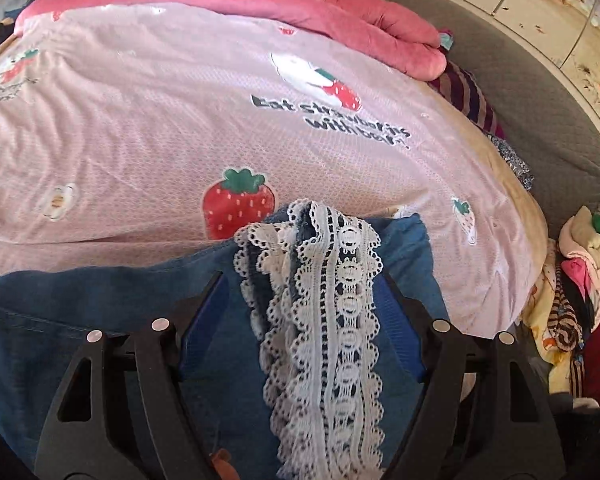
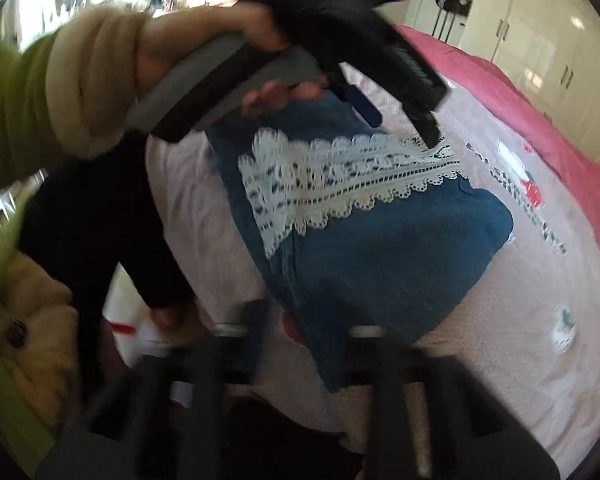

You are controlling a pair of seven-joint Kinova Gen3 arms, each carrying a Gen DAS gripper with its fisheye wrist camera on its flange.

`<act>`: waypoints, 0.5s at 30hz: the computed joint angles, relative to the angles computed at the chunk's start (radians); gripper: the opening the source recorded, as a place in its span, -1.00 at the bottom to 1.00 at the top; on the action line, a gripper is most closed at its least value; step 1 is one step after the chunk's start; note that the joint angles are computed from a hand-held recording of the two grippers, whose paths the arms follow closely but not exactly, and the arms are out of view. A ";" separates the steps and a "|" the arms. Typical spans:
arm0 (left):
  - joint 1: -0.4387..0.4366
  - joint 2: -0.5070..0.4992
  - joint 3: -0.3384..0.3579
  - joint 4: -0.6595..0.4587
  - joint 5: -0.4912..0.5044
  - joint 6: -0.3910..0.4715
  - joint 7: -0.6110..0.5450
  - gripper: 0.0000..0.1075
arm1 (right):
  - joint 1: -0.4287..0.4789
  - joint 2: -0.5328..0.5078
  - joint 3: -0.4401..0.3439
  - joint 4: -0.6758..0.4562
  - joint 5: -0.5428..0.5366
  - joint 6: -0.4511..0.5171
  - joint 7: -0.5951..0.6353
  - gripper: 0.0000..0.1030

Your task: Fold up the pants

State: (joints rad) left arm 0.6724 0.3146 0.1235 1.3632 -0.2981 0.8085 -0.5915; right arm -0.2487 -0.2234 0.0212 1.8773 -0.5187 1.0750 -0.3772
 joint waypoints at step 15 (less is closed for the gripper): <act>0.022 0.063 -0.017 -0.105 -0.016 0.098 -0.048 -0.19 | 0.007 -0.010 0.066 0.066 -0.049 -0.009 0.099 -0.33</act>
State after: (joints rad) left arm 0.6939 0.3776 0.1062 1.2577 -0.3138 0.9064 -0.6395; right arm -0.2419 -0.2338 0.0875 1.9430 -0.5681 1.0660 -0.2784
